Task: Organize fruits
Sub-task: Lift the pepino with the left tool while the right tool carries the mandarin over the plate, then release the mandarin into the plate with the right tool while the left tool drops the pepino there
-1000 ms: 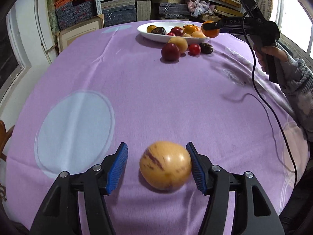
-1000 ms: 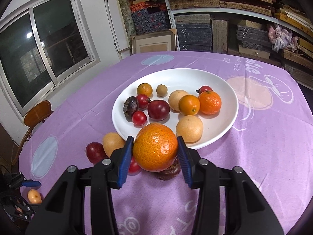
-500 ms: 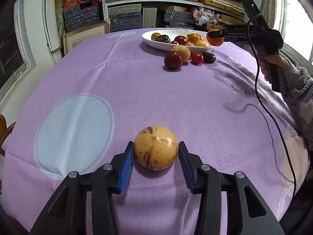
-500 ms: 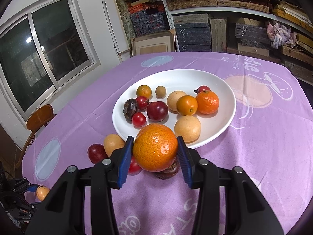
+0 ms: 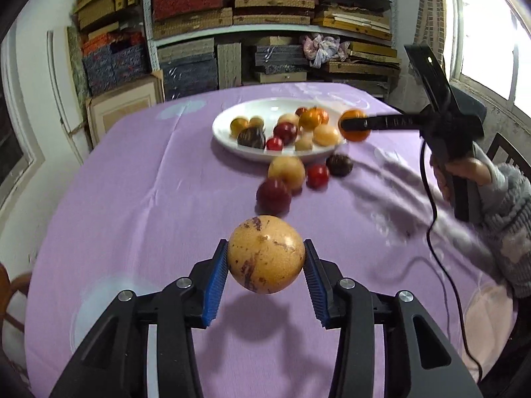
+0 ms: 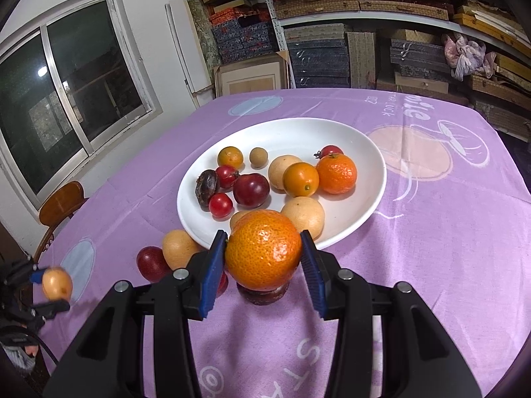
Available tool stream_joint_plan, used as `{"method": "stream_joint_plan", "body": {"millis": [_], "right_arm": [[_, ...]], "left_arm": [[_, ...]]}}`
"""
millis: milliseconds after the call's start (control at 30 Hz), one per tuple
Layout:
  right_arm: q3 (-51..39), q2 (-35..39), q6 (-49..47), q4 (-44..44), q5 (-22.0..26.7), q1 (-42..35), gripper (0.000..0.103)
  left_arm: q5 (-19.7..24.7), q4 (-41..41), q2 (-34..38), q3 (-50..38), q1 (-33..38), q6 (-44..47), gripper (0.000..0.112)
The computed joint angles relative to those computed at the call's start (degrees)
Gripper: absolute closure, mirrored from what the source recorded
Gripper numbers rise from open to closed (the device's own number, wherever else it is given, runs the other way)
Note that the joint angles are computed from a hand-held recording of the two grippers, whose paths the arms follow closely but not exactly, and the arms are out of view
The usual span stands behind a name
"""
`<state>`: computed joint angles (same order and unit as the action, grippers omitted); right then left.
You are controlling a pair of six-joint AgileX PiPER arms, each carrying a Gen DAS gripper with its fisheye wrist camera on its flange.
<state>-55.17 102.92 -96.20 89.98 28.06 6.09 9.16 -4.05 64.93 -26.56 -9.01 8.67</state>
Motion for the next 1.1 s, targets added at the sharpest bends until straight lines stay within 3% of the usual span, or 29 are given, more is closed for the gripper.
{"method": "stream_joint_plan", "body": {"millis": [67,167,267,433,567,767,833,900,933,1033,1100], "right_arm": [[0.2,-0.3,-1.0,1.1,0.1,-0.9,0.059],[0.4,-0.9,-3.5,3.4,-1.9,-1.1,0.06],[-1.8,0.3,-3.5,3.0,-4.4,0.4,0.06],[-9.5,6.2,3.3,-5.9,-8.1,5.0,0.06],[-16.3,10.9,10.2,-12.3,-7.0,6.6,0.06],[-21.6,14.8,15.2,-16.9,-6.3,7.7,0.059],[-22.2,15.5,15.0,-17.2,-5.3,7.5,0.058],[-22.4,15.6,15.2,-16.7,-4.0,6.9,0.053],[-21.7,15.0,13.7,-15.0,-3.6,6.5,0.05],[-17.7,11.0,6.5,-7.7,-1.6,4.3,0.047],[-14.5,7.1,3.4,-3.2,0.4,2.4,0.036]], "left_arm": [[-1.1,-6.2,8.3,-8.8,-0.2,6.6,0.068],[-0.7,-9.9,20.4,-22.7,-0.5,9.4,0.068],[3.6,-19.0,32.0,-37.0,0.5,15.5,0.068],[10.7,-17.2,47.1,-56.5,2.1,9.4,0.068],[20.7,-17.5,58.2,-72.7,3.8,6.5,0.067],[30.6,-13.6,70.2,-91.4,3.4,1.0,0.067],[31.2,-13.4,70.8,-92.2,3.3,0.8,0.066],[28.0,-14.2,68.5,-88.5,3.5,0.8,0.05],[26.7,-15.5,66.8,-86.0,4.0,1.8,0.049],[22.0,-17.7,58.9,-75.8,4.9,4.4,0.049],[18.7,-19.0,52.3,-67.6,6.0,5.8,0.041]]}}
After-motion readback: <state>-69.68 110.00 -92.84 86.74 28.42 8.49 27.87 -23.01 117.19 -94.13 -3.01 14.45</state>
